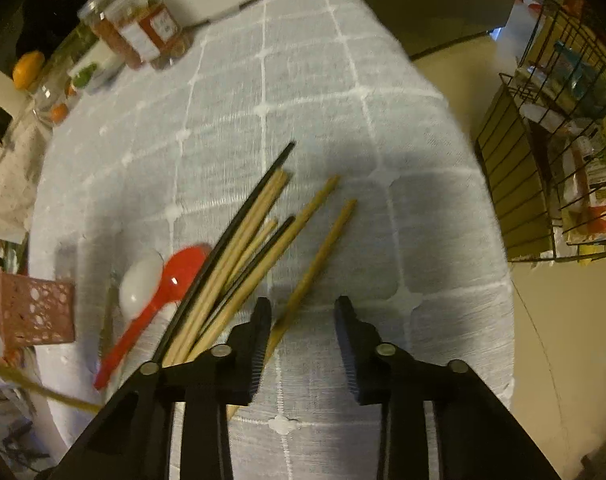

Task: Organize utensils
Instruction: 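Grasp a wooden chopstick from the pile with the right tool, then lower the chopstick into the pink basket and open the left tool while the right tool carries its chopstick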

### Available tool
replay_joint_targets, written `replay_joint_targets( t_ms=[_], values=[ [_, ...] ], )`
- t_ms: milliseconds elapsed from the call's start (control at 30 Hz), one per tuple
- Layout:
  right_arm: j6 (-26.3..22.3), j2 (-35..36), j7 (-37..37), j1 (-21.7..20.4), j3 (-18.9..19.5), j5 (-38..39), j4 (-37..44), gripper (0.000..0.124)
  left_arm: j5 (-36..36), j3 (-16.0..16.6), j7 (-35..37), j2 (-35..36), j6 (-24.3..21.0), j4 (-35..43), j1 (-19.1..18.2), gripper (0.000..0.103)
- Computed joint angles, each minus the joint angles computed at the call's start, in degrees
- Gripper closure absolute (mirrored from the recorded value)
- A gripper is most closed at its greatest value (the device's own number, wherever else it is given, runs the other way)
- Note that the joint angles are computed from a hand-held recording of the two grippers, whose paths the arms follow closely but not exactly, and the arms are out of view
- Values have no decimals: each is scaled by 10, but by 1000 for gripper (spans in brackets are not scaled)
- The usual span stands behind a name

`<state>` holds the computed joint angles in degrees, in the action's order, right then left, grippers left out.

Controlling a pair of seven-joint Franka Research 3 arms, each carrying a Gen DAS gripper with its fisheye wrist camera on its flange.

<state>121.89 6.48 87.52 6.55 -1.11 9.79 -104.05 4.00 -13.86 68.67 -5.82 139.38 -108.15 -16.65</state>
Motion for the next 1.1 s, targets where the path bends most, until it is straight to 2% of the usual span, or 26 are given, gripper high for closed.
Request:
replay_joint_targets(
  t_ms=[133,200,333,467,633,833,1100],
  values=[
    [11,-5,26,12,3,-43,-9,99,-23,7,-3,-58,53,-68,-3,96],
    [19,-10,41,15,2,-59,-18,106,-31,12,-8,-82,74,-97,-5,96],
    [33,-19,52,13,2,-57,-32,109,-40,20,0,-107,88,-119,-12,96],
    [39,-21,40,6,1,-33,-34,117,-40,26,-1,-133,98,-143,-14,96],
    [66,-45,30,4,2,-20,-51,118,-40,35,-6,-172,115,-180,-16,96],
    [110,-106,-4,4,6,29,-90,118,-36,42,-20,-210,133,-214,-17,96],
    [160,-208,-84,10,-3,120,-152,118,-10,39,-46,-240,167,-230,-9,96]
  ],
)
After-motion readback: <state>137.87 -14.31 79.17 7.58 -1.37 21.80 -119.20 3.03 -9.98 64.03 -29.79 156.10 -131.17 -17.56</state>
